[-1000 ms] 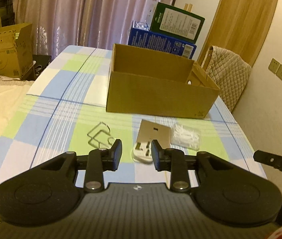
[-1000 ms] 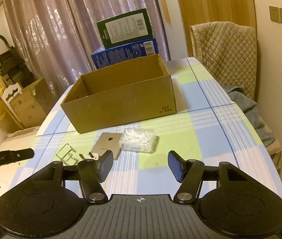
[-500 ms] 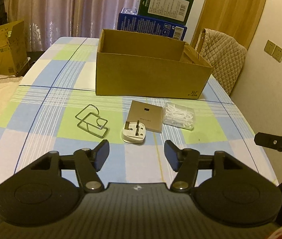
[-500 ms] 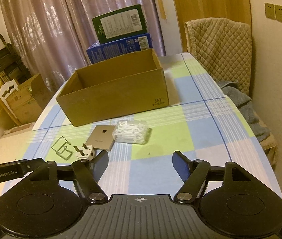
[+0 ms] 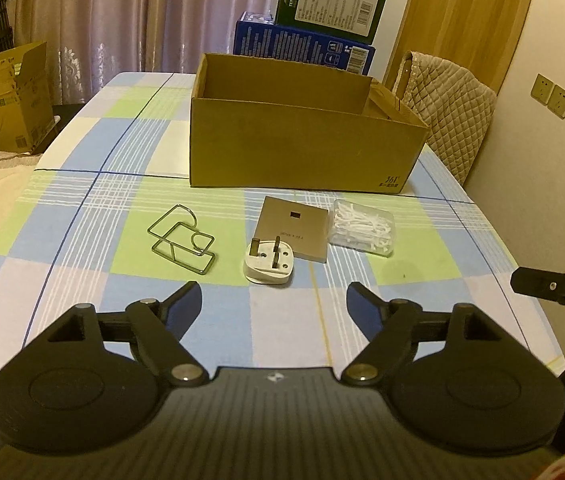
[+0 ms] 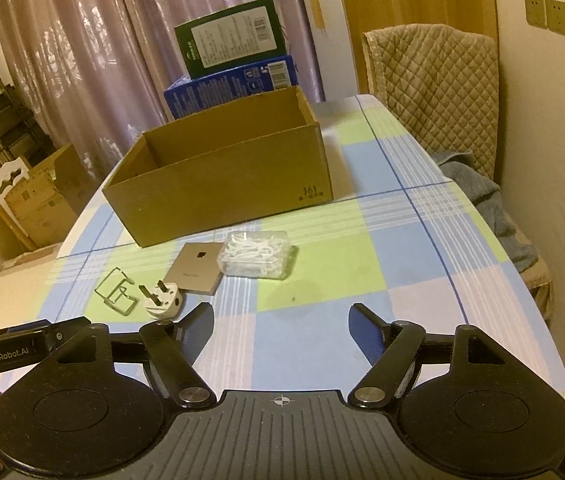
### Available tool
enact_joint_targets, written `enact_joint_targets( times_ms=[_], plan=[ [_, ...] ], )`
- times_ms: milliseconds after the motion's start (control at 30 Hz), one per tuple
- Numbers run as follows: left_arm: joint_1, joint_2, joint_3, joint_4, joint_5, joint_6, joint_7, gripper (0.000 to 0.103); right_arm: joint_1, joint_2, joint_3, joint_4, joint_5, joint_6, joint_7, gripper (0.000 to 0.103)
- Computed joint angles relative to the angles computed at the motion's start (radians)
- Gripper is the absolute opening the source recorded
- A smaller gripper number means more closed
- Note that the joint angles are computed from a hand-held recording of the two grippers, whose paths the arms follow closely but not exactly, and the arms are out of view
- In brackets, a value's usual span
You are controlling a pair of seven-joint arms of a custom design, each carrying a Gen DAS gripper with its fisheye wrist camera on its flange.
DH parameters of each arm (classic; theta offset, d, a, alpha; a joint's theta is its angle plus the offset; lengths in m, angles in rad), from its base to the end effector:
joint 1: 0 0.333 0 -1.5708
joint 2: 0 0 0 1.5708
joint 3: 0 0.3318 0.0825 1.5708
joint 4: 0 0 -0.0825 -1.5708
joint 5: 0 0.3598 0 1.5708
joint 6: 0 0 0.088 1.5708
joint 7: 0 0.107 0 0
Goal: Organize rigid objects
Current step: 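Withdraw both tools from the box back toward the plug and floss box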
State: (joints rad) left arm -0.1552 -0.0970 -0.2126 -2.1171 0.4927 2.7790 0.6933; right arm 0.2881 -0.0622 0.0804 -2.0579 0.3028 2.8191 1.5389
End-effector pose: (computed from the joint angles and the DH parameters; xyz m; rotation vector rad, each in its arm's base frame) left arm 0.5001 -0.2197 0.5658 -1.8803 1.6874 -0.8900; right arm 0.5282 0.1894 0.5858 -1.7725 1.5147 -0.3792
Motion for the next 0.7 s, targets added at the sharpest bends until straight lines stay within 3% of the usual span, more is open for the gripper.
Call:
enact_joint_targets(
  times_ms=[700],
  plan=[
    [-0.006,0.063,0.009,0.017,0.032,0.011,-0.023,0.077,-0.002,0.05,-0.003,0.018,-0.029,-0.025,0.037,0.072]
  ],
)
